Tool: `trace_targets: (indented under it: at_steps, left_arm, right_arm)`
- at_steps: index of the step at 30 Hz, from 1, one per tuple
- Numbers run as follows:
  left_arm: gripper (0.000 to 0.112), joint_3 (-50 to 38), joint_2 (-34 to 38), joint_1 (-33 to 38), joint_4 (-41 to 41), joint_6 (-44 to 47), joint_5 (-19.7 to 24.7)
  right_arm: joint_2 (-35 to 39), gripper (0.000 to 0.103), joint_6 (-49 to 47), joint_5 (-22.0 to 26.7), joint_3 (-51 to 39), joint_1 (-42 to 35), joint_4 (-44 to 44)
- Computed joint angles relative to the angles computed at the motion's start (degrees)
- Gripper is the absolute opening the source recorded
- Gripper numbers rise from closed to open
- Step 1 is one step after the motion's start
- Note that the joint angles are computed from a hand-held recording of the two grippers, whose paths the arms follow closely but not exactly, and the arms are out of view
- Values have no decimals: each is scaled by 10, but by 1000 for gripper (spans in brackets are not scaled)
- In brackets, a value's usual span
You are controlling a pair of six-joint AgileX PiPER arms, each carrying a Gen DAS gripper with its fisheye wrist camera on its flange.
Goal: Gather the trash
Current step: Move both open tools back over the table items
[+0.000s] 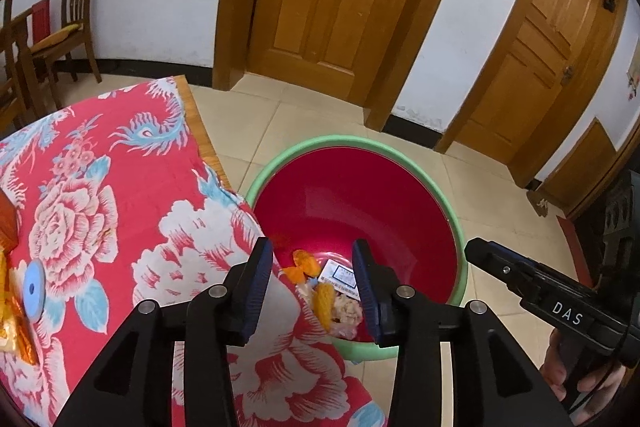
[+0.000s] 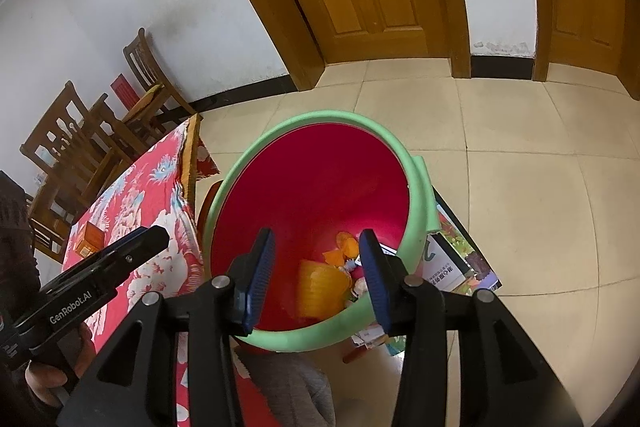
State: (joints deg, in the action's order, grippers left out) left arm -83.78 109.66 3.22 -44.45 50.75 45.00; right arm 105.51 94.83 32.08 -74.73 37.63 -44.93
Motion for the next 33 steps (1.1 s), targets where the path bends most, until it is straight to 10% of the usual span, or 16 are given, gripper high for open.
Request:
trace_targets:
  at_steps: [33]
  left_arm:
    - [50, -46, 0, 232, 26, -35, 17]
  right_arm:
    - [95, 47, -139, 56, -198, 74, 85]
